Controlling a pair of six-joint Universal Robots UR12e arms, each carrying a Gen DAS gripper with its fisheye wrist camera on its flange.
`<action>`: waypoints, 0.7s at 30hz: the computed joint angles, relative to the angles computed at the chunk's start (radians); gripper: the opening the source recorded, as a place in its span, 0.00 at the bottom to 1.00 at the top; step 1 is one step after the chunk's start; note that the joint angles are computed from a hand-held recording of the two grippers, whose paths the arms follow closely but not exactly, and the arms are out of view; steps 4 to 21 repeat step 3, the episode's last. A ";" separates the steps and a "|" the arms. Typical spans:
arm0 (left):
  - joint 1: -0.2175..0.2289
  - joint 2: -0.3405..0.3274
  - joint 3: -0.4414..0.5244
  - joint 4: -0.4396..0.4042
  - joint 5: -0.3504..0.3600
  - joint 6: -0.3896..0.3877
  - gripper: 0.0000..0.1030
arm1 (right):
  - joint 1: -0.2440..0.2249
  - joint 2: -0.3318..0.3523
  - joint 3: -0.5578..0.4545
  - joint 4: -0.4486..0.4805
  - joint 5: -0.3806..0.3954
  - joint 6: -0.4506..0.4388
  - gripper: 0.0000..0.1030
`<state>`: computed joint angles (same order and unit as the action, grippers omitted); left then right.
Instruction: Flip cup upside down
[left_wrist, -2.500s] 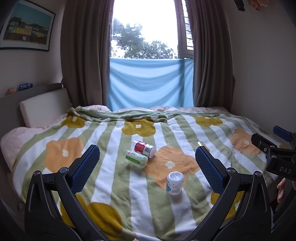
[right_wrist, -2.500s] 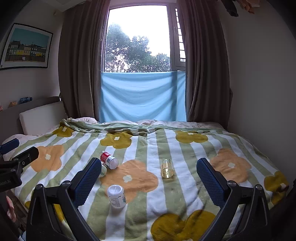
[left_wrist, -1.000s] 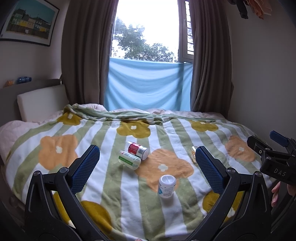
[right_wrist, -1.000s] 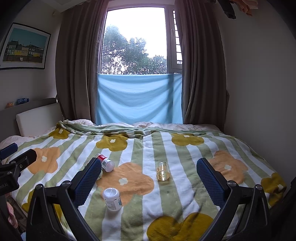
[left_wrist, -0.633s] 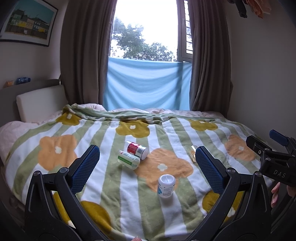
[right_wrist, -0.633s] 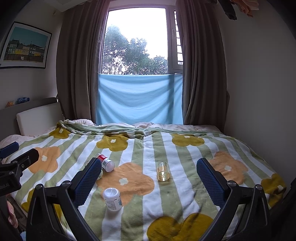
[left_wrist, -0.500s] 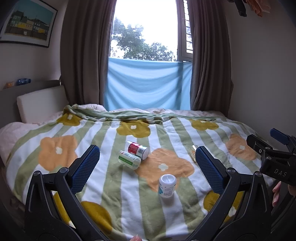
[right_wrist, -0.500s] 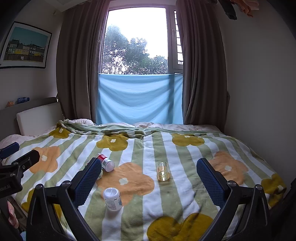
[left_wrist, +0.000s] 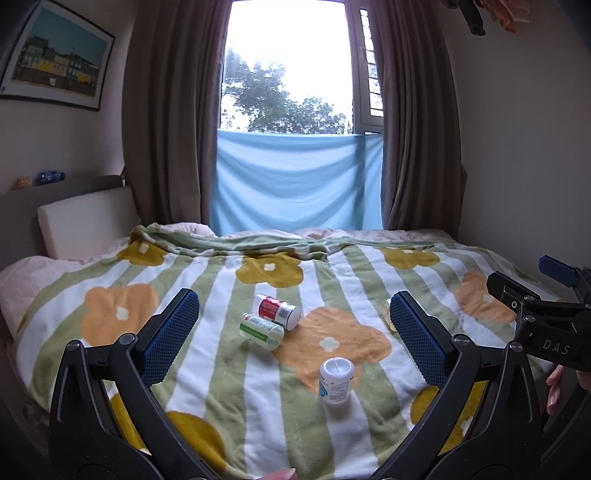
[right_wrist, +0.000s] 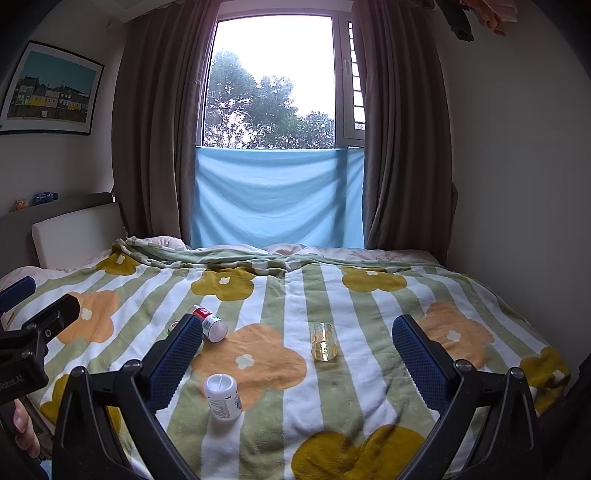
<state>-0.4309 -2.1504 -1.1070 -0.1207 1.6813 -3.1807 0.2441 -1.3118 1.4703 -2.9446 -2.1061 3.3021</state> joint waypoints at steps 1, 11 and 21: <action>-0.002 -0.002 0.000 0.011 0.009 0.002 1.00 | 0.001 0.000 0.000 0.000 -0.002 0.001 1.00; -0.001 -0.002 -0.003 0.027 0.016 0.001 1.00 | 0.000 0.000 0.000 0.001 0.000 0.002 1.00; -0.001 -0.002 -0.003 0.027 0.016 0.001 1.00 | 0.000 0.000 0.000 0.001 0.000 0.002 1.00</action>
